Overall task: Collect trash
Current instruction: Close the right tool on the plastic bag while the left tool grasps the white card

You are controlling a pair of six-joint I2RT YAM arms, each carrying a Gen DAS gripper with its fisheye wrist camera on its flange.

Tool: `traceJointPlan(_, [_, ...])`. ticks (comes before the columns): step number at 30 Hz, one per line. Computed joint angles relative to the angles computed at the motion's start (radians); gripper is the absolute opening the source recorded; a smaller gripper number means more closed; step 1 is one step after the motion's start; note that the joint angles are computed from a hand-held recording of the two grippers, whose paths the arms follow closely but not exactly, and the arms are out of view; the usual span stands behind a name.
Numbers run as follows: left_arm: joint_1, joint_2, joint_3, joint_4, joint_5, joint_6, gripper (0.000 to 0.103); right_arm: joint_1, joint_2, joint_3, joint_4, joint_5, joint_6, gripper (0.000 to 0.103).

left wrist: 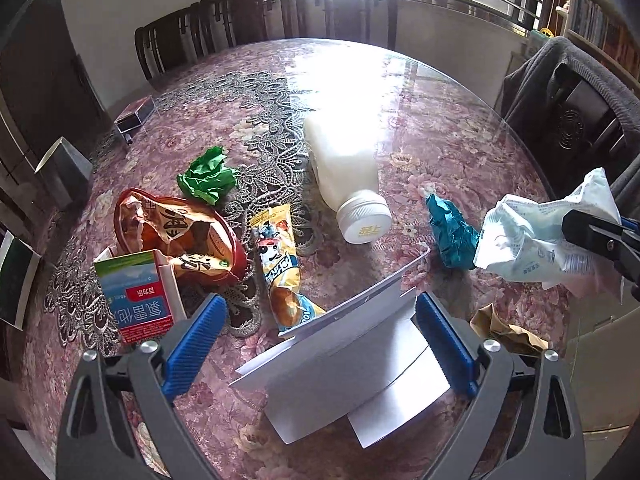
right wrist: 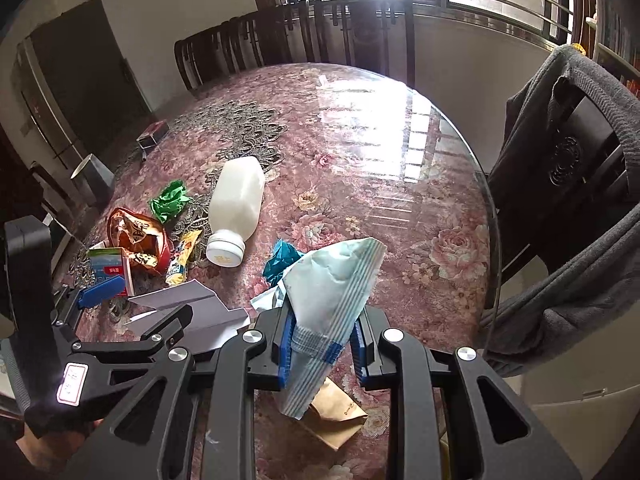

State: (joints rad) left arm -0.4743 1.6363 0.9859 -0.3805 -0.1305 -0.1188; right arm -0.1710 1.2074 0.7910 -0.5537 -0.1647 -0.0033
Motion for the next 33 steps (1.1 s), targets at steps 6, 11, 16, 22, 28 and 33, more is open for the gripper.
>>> traceJointPlan(6, [0.010,0.052,0.028,-0.035,-0.007,-0.009,0.065,-0.008,-0.005,0.000,-0.001,0.000,0.005,0.024])
traceJointPlan(11, [0.016,0.056,0.026,-0.026,-0.008,-0.005,0.057,-0.008,-0.014,0.000,-0.007,0.003,0.005,0.024])
traceJointPlan(16, [0.022,0.058,0.029,-0.026,0.019,0.001,0.035,-0.010,-0.011,0.001,-0.007,0.003,0.010,0.025])
traceJointPlan(22, [0.045,0.042,0.008,-0.009,0.065,-0.001,0.014,-0.011,-0.014,0.000,-0.004,0.003,0.011,0.025])
traceJointPlan(28, [0.063,0.008,-0.020,0.006,0.090,-0.013,0.009,-0.008,-0.022,-0.005,0.000,0.001,0.017,0.025])
traceJointPlan(33, [0.052,-0.038,-0.034,0.002,0.084,-0.031,0.002,0.001,-0.038,-0.013,-0.004,0.000,0.017,0.025])
